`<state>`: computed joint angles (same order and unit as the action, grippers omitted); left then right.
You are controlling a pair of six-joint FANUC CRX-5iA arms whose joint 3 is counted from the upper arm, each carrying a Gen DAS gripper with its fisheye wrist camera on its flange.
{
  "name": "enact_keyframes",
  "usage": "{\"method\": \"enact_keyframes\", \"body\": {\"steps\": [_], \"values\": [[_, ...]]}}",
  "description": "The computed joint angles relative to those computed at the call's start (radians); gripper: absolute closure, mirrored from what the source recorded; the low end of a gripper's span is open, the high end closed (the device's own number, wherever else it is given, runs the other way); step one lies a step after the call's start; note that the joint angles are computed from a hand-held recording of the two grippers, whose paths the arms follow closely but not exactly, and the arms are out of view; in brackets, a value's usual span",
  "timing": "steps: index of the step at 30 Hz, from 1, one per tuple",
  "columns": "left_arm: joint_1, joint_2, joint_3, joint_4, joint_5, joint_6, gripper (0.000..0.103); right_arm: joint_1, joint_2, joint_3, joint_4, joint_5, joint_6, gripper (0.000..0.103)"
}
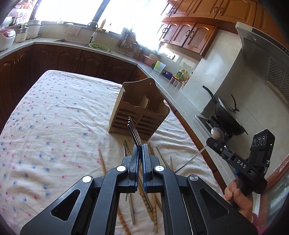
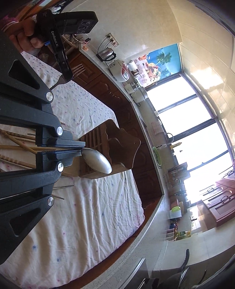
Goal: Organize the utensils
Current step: 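Lower the fork into the wooden holder with the left tool while the right tool inserts the spoon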
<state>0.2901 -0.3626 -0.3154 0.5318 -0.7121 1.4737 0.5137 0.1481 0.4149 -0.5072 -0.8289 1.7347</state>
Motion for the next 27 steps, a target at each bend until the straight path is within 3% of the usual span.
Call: {"method": "enact_keyframes", "body": {"steps": [11, 21, 27], "values": [[-0.004, 0.127, 0.139, 0.036, 0.068, -0.061, 0.101, 0.025, 0.069, 0.098, 0.07, 0.101, -0.008, 0.101], [-0.014, 0.327, 0.352, 0.064, 0.18, -0.099, 0.101, 0.069, 0.233, 0.319, 0.204, 0.187, -0.058, 0.101], [-0.014, 0.401, 0.35, 0.104, 0.243, -0.107, 0.101, 0.104, 0.328, 0.391, 0.32, 0.199, -0.085, 0.101]]}}
